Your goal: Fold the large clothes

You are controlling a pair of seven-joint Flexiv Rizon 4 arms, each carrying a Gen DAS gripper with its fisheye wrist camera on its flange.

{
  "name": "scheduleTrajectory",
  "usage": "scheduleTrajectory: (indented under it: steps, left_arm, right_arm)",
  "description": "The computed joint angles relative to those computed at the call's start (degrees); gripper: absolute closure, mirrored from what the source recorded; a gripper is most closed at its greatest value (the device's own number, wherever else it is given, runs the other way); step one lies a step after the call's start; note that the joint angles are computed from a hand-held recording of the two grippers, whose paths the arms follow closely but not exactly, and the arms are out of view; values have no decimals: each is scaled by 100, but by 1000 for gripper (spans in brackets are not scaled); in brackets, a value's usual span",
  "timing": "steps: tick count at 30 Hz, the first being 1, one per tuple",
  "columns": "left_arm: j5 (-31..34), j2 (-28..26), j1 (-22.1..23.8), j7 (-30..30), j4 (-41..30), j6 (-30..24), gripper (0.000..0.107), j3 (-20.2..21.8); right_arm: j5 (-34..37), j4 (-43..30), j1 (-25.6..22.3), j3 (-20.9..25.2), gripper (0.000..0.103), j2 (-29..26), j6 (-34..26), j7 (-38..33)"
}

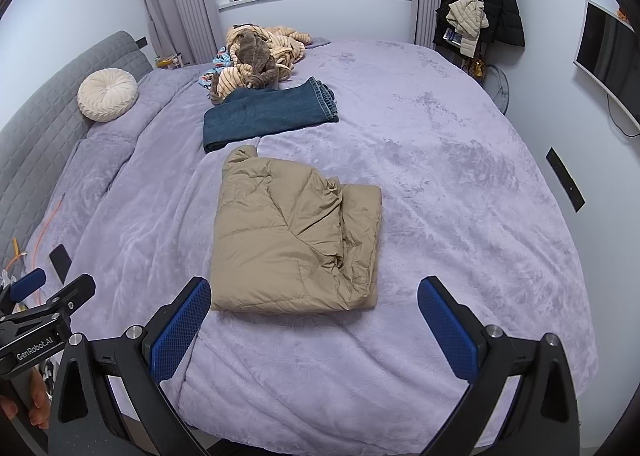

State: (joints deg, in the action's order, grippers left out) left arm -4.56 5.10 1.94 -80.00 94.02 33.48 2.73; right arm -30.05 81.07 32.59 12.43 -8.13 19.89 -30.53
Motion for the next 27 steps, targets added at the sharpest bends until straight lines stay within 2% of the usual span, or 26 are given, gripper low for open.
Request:
scheduleTrajectory:
  steps: [27]
  left_arm:
    - [2,16,41,54,11,3,4,20]
  right_arm:
    - [4,-12,5,-5,0,-11,-1,-8]
